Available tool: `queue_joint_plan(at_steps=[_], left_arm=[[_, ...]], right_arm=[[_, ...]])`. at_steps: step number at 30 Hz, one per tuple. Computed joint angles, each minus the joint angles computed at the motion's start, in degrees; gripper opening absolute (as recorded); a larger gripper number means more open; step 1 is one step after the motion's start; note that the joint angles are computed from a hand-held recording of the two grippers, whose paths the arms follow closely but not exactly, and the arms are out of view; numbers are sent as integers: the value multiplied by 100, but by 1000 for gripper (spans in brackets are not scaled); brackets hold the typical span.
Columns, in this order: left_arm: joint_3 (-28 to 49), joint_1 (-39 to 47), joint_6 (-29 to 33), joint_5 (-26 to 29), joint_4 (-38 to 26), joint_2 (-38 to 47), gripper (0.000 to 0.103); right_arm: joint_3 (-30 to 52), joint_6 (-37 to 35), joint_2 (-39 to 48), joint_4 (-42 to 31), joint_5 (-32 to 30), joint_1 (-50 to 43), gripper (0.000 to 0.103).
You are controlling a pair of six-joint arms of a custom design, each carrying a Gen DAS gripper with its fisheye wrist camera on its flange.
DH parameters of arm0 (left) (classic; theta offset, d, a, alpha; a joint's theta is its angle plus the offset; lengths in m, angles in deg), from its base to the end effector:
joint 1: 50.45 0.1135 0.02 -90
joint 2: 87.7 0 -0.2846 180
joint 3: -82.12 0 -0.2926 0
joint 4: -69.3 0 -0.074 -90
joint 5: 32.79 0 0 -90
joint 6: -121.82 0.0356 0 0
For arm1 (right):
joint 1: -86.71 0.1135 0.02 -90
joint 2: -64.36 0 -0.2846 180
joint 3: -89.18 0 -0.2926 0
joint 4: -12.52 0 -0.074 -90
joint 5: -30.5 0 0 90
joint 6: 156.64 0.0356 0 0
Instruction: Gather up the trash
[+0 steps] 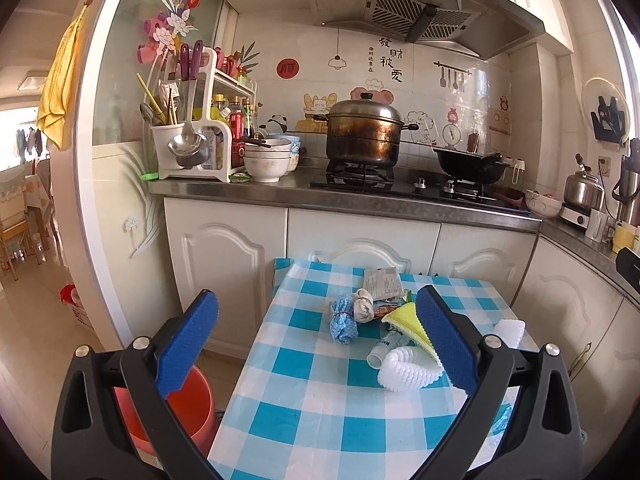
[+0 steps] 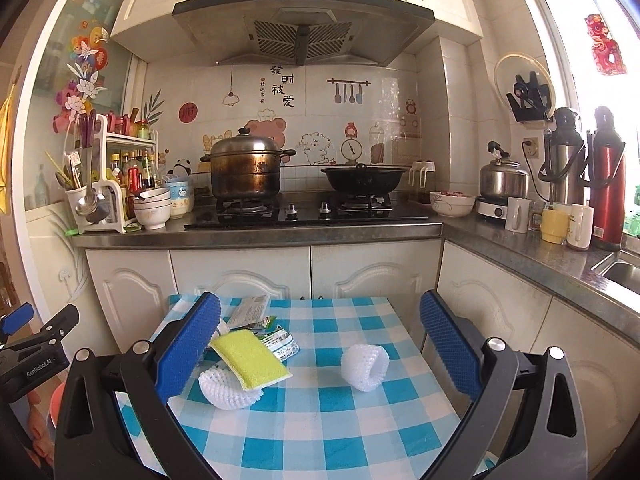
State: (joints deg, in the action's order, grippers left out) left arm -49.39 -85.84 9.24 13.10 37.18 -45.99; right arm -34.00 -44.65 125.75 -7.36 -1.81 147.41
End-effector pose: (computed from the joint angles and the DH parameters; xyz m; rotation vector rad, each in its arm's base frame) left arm 0.1677 -0.0887 0.2948 -0.2615 1.8658 0.0871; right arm 0.1535 0.2121 0.3015 0.0053 1.7939 0.0200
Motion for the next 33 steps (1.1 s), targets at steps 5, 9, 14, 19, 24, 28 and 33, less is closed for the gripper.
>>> queue_joint_plan(at_steps=[5,9,14,19,24,28,33], left_arm=[[4,-5,37,32,-16,-87,99],[-4,-69,19,-8,-22,-85,99],[-13,-15,-20,96,-66,-62,99],[-139,98,-91,358,0,-32,99],[-399,349,-96,877,226,32,99],[-557,656,-101,1419,449,354,99],[-723,1059,16,2365,940,944,99]], right_arm=[[-55,-74,-81,42,74,0,99],[-51,-50,-86,-7,78,-13,99],[-61,31,-81,-110,-18,-78,99],[-221,43,-110,38,-417,-348,99],[-534,101,-123,271,-1046,-785,99],[-923,99,-195,570,-1797,-1331,99],[-1556,290,-186,1403,-3374,-2403,99]])
